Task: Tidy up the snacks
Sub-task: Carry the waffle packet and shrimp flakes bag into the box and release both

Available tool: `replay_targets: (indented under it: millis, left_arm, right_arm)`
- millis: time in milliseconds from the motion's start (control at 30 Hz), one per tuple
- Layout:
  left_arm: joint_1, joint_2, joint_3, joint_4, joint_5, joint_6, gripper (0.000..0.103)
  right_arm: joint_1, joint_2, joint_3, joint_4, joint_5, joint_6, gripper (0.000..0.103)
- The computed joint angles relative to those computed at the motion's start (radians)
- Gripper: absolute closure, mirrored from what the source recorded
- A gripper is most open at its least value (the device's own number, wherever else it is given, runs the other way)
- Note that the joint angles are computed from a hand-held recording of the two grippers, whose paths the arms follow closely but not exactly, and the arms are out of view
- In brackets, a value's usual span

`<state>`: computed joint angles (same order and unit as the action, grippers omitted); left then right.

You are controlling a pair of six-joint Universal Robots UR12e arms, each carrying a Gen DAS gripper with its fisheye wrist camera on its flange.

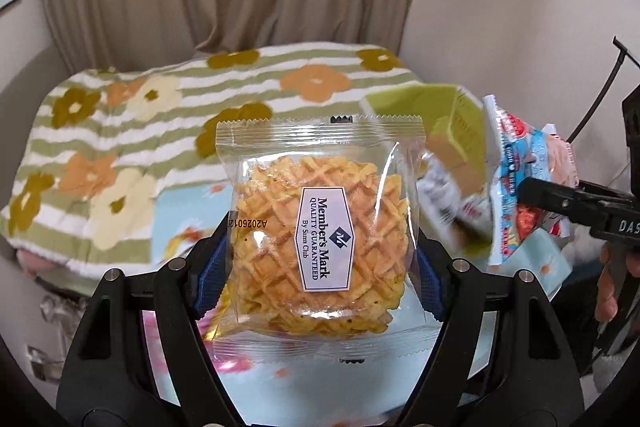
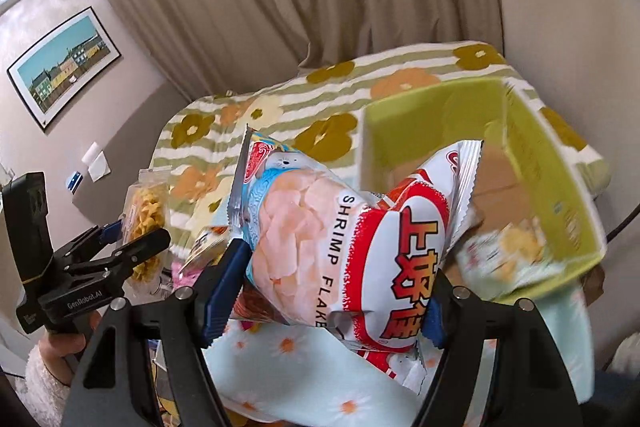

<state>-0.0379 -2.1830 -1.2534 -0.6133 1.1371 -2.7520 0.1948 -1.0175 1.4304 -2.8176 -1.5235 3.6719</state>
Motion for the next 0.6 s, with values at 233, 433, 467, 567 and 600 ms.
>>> replay_targets:
  millis: [233,433,467,567,600]
  left_arm:
    - [-0.097,-0.057,0.092,-0.026,0.023,-0.091,0.029]
    - [-0.16,-0.108,0.166,-0.11,0.076,-0.144,0.029]
    - [-0.17,-0.119,0.182,-0.137,0.09,-0.148,0.029]
    - [-0.19,-0.14,0.21,-0.193,0.127,-0.149,0.029]
    - [-0.195,-0.146,0.216,-0.209,0.137,-0.145,0.029]
  right_arm:
    - [-0.074,-0.035,0.033,0.008,-0.007,-0.076,0.032]
    - [-0.121,-0.033,0.032,0.029,0.023,-0.112,0.032]
    - [-0.125,-0.032,0.032,0.031,0.026,-0.114,0.032]
    - [-0.139,-0.025,0.028,0.042,0.038,-0.106,0.032]
    - [-0.142,-0.023,0.029,0.041,0.046,-0.1,0.032]
